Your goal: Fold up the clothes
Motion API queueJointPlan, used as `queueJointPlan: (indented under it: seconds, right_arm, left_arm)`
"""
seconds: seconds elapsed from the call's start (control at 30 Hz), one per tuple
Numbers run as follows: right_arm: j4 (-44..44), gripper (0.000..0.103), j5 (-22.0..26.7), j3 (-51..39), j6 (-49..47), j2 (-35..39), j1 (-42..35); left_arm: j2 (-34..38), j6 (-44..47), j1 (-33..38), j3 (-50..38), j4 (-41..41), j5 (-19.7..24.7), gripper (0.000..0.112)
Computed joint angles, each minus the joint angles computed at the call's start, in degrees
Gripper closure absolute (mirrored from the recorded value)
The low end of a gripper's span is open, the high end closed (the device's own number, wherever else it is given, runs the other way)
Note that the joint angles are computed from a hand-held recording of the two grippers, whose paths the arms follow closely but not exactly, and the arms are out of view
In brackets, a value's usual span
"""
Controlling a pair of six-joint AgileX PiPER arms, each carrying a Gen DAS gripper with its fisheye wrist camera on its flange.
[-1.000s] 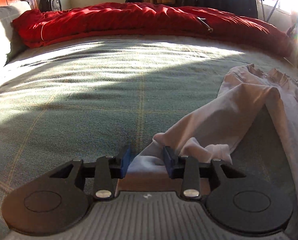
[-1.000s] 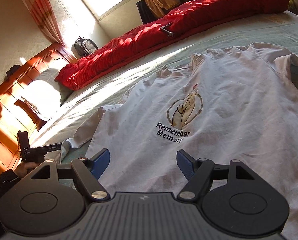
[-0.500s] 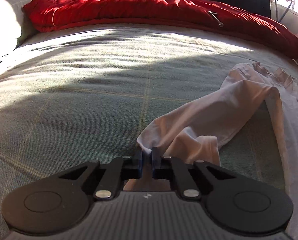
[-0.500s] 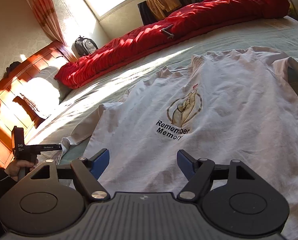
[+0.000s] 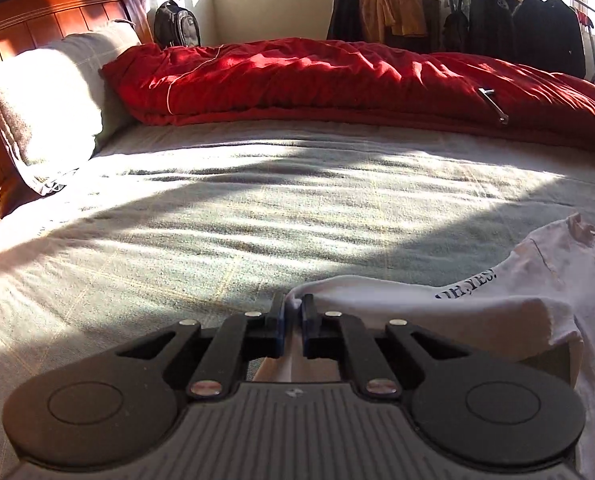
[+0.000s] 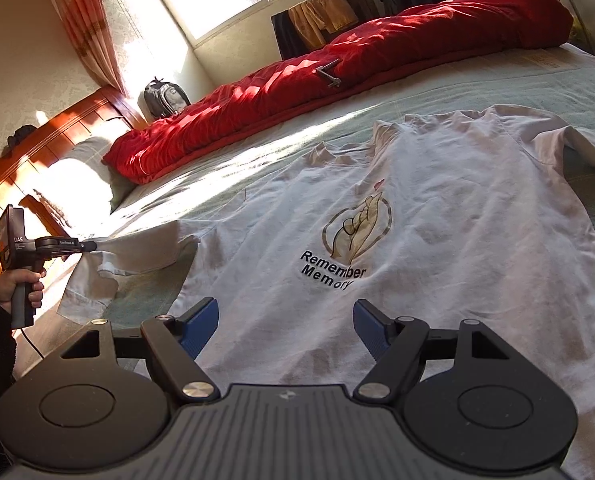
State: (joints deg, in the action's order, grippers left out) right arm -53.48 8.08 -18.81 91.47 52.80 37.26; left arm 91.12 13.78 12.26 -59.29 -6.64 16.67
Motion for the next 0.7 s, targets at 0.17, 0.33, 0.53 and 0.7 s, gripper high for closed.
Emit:
queueJointPlan:
  seconds: [0.17, 0.33, 0.53, 0.7]
  right_arm:
    - [2.2, 0.025, -0.8, 0.3, -2.6, 0.0, -1.2]
    - [9.0, 0.024, -0.4, 0.4, -9.6, -0.6, -1.2]
    - [14.4, 0.022, -0.2, 0.7, -15.2, -1.4, -1.8]
    - [12.1, 0.022, -1.0, 0.9, -12.2, -1.3, -0.8]
  left_arm:
    - [5.2, -6.4, 0.0, -5.0, 6.0, 2.6, 0.106]
    - [8.6, -4.2, 2.4, -7.3, -0.1, 4.4, 0.094]
    - [2.0, 23.4, 10.0, 0.2, -31.1, 2.3, 0.080]
    - [-2.2, 33.9, 16.9, 6.0, -42.6, 4.2, 0.068]
